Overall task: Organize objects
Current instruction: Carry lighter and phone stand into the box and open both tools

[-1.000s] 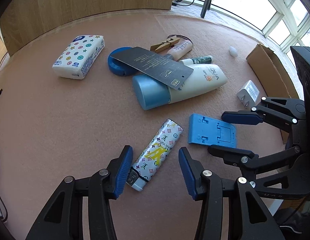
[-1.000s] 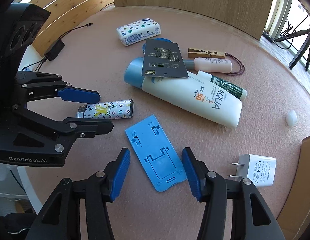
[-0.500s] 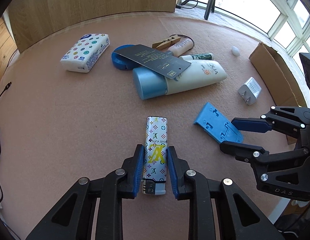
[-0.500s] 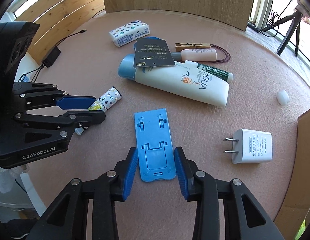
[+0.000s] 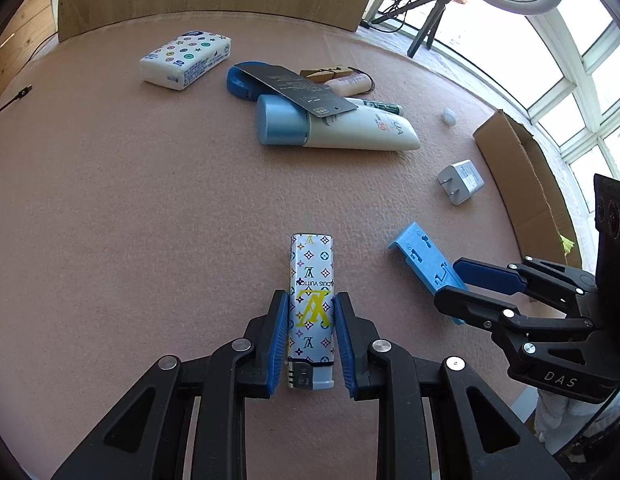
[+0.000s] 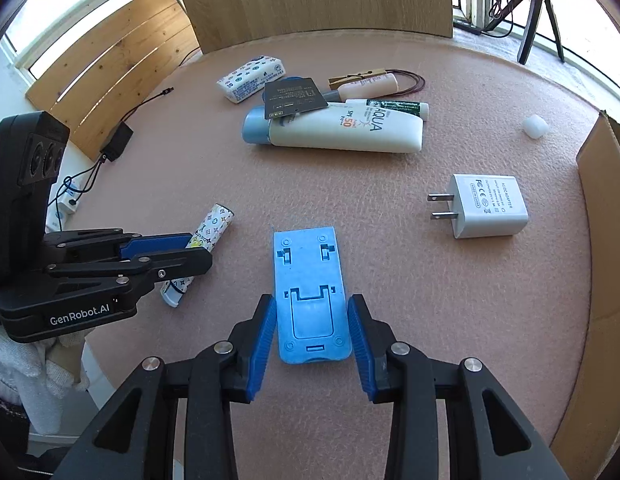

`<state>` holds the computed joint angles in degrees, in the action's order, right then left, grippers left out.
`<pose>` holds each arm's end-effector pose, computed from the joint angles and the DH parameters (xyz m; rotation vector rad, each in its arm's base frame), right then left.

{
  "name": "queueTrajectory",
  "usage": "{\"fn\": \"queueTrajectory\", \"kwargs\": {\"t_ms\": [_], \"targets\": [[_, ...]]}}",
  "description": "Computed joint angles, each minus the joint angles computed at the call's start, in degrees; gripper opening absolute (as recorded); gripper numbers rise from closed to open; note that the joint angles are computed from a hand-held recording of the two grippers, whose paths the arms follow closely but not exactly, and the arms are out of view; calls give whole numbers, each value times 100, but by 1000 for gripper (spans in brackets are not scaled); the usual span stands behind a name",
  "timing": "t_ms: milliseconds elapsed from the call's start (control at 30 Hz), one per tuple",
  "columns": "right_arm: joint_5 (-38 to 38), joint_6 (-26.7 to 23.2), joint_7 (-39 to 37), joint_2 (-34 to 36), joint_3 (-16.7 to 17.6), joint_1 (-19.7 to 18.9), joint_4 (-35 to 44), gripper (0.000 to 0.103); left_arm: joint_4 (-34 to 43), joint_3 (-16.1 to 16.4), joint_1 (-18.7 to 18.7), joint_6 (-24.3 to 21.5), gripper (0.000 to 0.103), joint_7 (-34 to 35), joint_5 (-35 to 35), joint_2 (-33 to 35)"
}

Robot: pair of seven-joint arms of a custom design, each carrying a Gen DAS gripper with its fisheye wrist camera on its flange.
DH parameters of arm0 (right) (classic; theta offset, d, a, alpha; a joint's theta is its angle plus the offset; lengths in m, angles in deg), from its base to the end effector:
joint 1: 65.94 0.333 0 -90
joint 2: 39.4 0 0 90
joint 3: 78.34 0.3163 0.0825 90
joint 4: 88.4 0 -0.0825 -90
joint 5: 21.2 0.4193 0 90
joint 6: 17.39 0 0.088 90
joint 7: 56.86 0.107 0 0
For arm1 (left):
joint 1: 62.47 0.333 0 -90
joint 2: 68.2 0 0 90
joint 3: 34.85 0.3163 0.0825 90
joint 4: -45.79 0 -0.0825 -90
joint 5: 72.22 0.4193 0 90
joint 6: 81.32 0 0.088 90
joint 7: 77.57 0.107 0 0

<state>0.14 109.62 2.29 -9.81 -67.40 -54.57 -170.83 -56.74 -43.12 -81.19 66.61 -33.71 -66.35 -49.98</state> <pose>0.7089 0.2753 0.4148 -2.4084 1.1149 0.0969 0.6327 -0.3147 0.4113 -2.3618 1.7807 -0.7064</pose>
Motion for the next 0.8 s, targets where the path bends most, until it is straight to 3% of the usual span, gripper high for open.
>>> {"fn": "queueTrajectory", "kwargs": {"t_ms": [467, 800], "targets": [[289, 203, -110, -374, -72, -167, -370, 33, 431, -32, -55, 50, 25, 216, -55, 225], [536, 641, -240, -737, -137, -337, -570, 33, 990, -11, -172, -54, 25, 446, 20, 418]]}}
